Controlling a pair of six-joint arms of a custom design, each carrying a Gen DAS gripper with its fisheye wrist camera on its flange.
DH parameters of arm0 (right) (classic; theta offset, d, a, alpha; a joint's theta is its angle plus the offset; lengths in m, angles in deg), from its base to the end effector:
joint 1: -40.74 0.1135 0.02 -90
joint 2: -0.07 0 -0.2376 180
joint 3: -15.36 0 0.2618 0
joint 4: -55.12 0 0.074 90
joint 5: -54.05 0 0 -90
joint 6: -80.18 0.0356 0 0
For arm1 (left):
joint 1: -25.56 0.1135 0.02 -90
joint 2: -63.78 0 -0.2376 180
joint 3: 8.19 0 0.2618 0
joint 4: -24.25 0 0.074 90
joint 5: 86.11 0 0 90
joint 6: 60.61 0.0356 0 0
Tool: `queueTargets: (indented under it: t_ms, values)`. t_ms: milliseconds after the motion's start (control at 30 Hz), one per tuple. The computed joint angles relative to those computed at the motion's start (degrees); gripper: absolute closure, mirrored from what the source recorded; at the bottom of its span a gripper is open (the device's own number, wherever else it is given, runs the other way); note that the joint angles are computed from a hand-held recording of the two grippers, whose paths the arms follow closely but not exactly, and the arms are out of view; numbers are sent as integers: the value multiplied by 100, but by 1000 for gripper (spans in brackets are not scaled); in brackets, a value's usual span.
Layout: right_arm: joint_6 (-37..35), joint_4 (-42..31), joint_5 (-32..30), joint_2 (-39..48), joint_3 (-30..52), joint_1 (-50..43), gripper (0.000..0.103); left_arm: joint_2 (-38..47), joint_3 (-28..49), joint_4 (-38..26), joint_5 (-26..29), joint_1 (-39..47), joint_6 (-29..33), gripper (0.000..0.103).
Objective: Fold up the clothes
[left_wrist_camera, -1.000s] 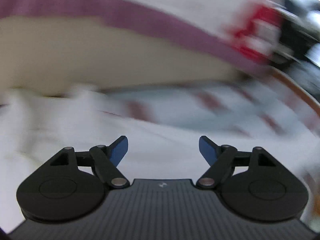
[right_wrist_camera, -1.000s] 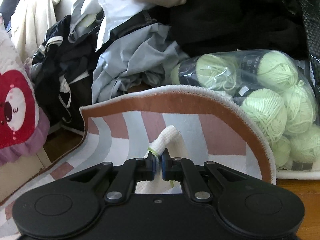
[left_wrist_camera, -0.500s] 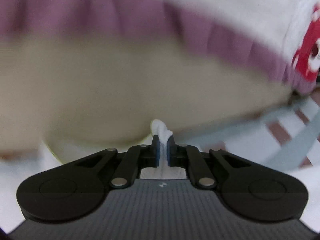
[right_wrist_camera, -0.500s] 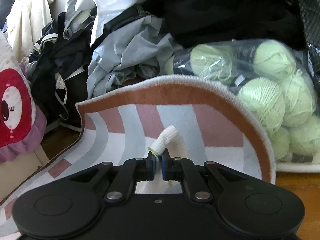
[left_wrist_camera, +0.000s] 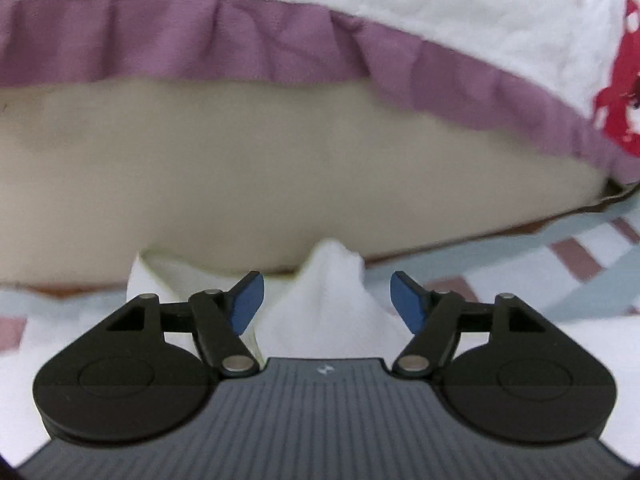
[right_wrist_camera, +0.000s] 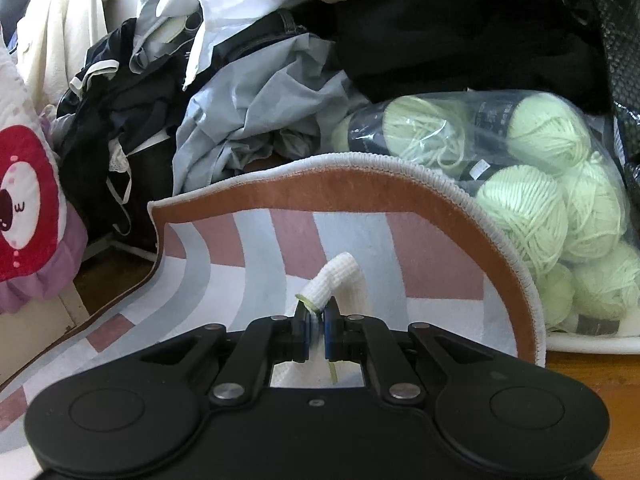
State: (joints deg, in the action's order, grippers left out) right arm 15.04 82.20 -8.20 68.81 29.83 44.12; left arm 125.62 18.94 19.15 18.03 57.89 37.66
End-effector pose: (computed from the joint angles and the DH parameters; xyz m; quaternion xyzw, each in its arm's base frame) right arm 0.1812 -0.0059 0.0742 0.2772 0.7908 -0.0751 0.5405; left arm 0.1791 0.1031 0.1044 -0.1363 0.8899 0.0415 0.4334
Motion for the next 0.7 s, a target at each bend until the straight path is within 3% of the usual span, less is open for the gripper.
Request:
queueTargets:
  t_ms: [67, 133, 200, 267, 333, 467, 600, 700]
  values:
    - [152, -209, -313, -169, 25, -77, 95, -946, -45, -1287, 407, 356, 355, 34]
    - [520, -521, -852, -392, 76, -177, 95, -1474, 5, -2352, 1240, 1129, 806, 34]
    - [1189, -713, -1461, -610, 73, -84, 95, -1541, 210, -3370, 2121, 2155, 1504, 34]
    - [1669, -645, -1950, -750, 44, 244, 95, -1440, 393, -4198, 2483, 3172, 2211, 37]
    - [1928, -792, -2035, -1142, 37, 852, 95, -1137, 663, -5046, 2810, 4357, 3280, 37]
    - [2123, -844, -1738, -1678, 140, 2389, 95, -77, 1333, -6221, 3050, 6412, 5470, 37]
    - [2688, 112, -2019, -773, 554, 3547, 95, 620, 1875, -7385, 3197, 8051, 7573, 35]
    - [2402, 727, -1903, 11, 1059, 4574, 95, 1048, 2161, -7742, 3124, 8508, 8114, 35]
